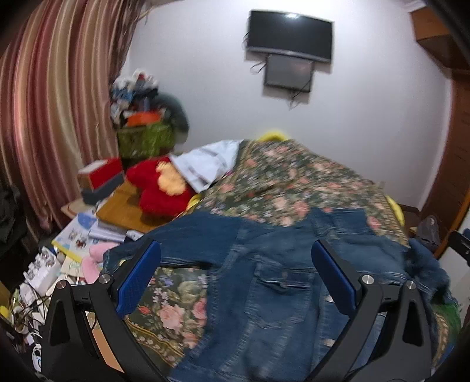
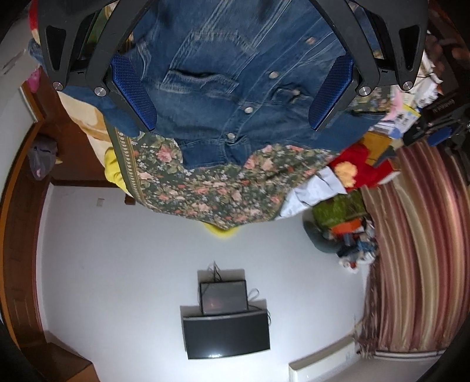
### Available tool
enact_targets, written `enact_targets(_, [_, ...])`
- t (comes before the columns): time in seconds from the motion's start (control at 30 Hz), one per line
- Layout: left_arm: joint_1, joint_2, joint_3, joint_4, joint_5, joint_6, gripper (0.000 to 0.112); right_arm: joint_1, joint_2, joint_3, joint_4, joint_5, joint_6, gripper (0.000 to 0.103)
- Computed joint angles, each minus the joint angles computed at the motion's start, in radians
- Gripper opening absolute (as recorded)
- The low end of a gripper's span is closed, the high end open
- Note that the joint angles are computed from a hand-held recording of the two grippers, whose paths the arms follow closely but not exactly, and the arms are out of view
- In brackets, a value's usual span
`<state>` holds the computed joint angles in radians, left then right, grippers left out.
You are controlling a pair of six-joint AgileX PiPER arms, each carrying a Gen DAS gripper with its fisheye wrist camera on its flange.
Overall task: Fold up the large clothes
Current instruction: 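Move the left gripper to the denim jacket's sleeve cuff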
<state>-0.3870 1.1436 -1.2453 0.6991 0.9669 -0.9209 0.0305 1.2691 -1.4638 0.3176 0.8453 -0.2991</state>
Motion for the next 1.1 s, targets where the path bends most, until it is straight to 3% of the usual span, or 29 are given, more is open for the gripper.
enact_targets(0.07, [0.171, 0.031, 0.010, -0.129, -0.087, 0.117, 0.103, 0.029, 0.064, -0.031, -0.047, -0.026, 0.042, 0.103])
enact_targets(0.13, [0.310, 0.083, -0.007, -0.258, -0.127, 0.243, 0.103, 0.050, 0.145, -0.081, -0.091, -0.037, 0.086, 0.103])
enact_targets(0.3, [0.550, 0.246, -0.058, -0.514, -0.153, 0.481, 0.103, 0.097, 0.328, -0.199, -0.235, -0.036, 0.177, 0.103])
enact_targets(0.5, [0.746, 0.462, -0.168, -0.876, -0.094, 0.741, 0.103, 0.129, 0.524, -0.350, -0.321, 0.028, 0.206, 0.103])
enact_targets(0.7, [0.874, 0.586, -0.191, -1.190, -0.021, 0.840, 0.100, 0.160, 0.682, -0.497, -0.343, 0.137, 0.181, 0.103])
enact_targets(0.93, [0.943, 0.627, -0.179, -1.341, -0.020, 0.908, 0.099, 0.174, 0.836, -0.687, -0.249, 0.327, 0.097, 0.103])
enact_targets(1.0, [0.945, 0.639, -0.194, -1.316, -0.029, 0.880, 0.089, 0.179, 0.856, -0.696, -0.228, 0.349, 0.079, 0.103])
enact_targets(1.1, [0.917, 0.671, -0.253, -1.184, -0.044, 0.790, 0.060, 0.179, 0.861, -0.690, -0.203, 0.365, 0.056, 0.103])
